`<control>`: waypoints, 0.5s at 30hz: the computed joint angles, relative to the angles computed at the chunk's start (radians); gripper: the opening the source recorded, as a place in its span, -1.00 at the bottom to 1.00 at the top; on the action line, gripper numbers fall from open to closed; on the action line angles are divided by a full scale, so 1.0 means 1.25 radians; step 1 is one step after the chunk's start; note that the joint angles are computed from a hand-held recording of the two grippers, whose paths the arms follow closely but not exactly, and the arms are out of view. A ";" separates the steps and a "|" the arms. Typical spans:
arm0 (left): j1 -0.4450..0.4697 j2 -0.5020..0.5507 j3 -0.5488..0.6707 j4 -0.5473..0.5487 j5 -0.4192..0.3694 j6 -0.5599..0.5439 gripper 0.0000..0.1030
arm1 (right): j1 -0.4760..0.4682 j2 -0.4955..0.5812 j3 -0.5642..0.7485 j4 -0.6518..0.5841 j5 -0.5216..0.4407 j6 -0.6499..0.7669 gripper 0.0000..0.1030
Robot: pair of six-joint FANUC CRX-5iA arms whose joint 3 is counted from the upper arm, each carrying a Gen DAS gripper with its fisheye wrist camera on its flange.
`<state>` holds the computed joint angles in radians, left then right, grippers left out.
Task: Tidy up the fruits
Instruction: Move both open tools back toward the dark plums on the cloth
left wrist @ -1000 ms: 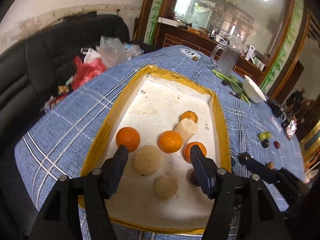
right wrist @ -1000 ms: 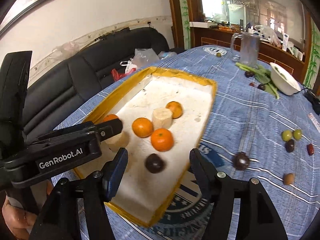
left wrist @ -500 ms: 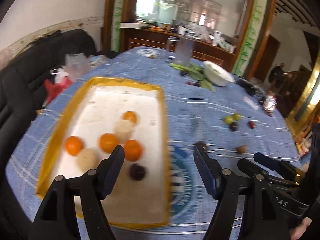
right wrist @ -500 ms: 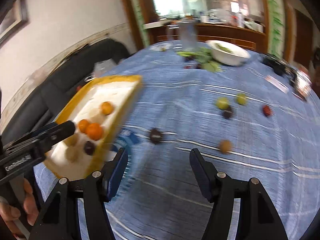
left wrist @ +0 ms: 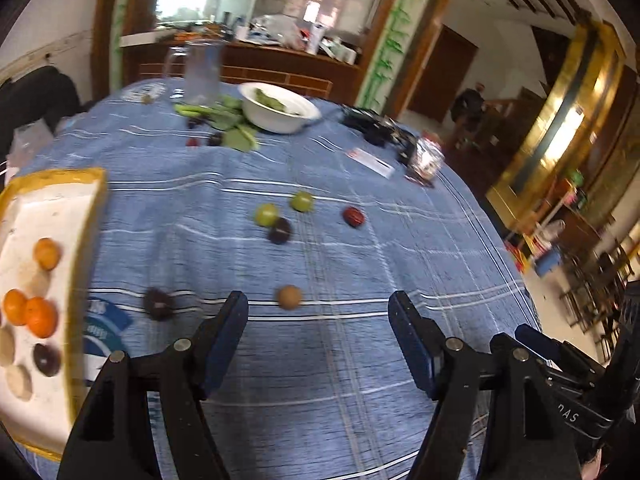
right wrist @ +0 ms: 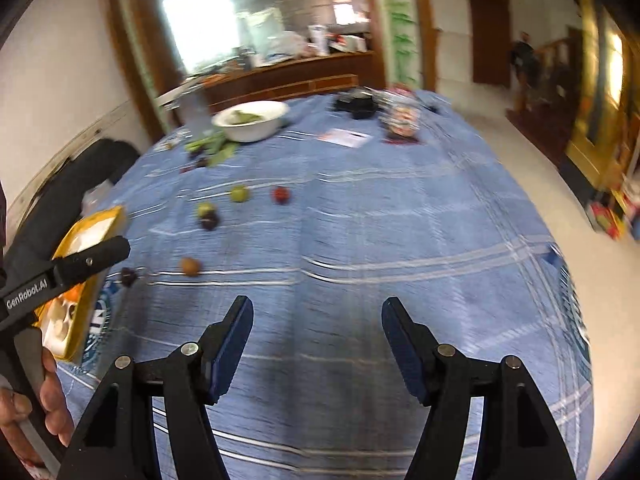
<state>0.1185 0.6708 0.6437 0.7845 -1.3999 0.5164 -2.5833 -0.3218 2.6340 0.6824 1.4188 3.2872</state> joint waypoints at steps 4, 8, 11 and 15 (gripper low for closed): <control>-0.012 -0.021 -0.033 -0.009 0.017 -0.018 0.39 | 0.013 0.028 0.034 0.014 0.019 -0.037 0.38; -0.015 -0.013 -0.022 -0.019 -0.003 -0.007 0.39 | 0.014 0.036 0.045 0.014 0.032 -0.045 0.38; -0.014 0.000 -0.008 -0.020 -0.013 0.002 0.39 | 0.015 0.034 0.044 0.011 0.034 -0.049 0.38; -0.014 0.036 0.048 -0.044 -0.030 0.045 0.39 | 0.012 0.014 0.020 0.006 0.043 -0.022 0.38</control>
